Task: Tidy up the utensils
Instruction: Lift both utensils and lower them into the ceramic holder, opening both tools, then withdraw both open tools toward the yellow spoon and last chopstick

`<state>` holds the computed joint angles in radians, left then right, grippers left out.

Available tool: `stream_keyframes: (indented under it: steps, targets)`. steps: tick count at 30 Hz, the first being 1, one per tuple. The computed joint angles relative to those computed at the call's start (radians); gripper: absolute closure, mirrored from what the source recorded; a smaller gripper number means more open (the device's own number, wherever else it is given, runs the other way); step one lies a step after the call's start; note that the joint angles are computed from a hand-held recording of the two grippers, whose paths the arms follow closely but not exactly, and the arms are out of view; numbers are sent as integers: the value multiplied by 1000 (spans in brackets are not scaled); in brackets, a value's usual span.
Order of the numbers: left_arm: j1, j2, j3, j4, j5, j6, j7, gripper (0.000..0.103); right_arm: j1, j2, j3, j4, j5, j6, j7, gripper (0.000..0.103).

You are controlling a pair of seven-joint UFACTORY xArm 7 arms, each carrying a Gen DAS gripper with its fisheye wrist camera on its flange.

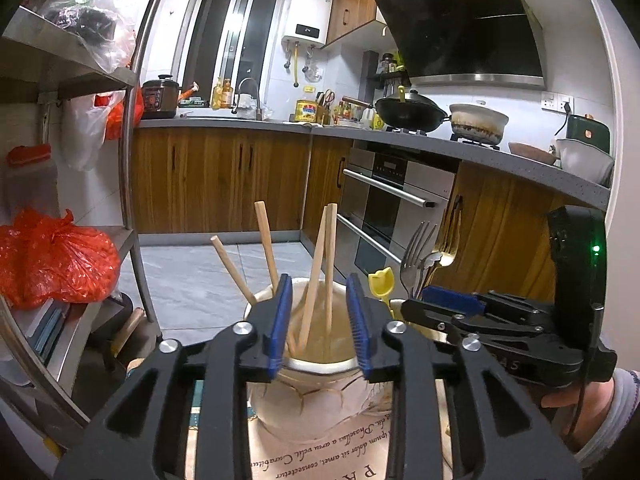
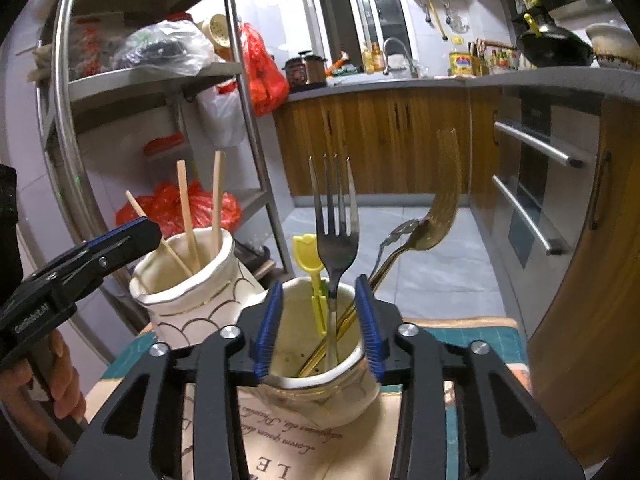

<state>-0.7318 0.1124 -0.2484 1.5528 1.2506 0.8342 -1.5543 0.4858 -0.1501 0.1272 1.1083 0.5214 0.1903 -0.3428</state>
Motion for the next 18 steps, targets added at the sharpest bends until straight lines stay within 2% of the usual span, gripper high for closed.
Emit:
stream_keyframes:
  steps: [2,4,6,8,11,12,13,18]
  targets:
    - [-1,-7,-2,-4,1,3,-2,68,14,-16,-14,-11,41,-4,-26,53]
    - [-1,-18,-6,-11,8,6,-13,59,26,-34,-27,-25,74,-16,-49,45]
    - [-3,-28,-13,-17,18,18,-24,42,53,-57,-49,-41,124,-33,-90,29]
    - [-5,-35,-23,-18,26,39,-28,31,86,-84,-77,-62,179,-55,-138,22]
    - [-12,-40,-37,-14,38,76,-32,14,104,-125,-94,-93,196,-81,-148,6]
    - [-16,-43,-42,-13,44,90,-37,8,113,-139,-101,-106,198,-95,-147,6]
    - [-18,-46,-46,-13,48,97,-39,5,101,-159,-93,-125,177,-110,-121,5]
    - [-32,-43,-62,7,34,129,-10,6,-1,-221,-28,-191,22,-148,37,5]
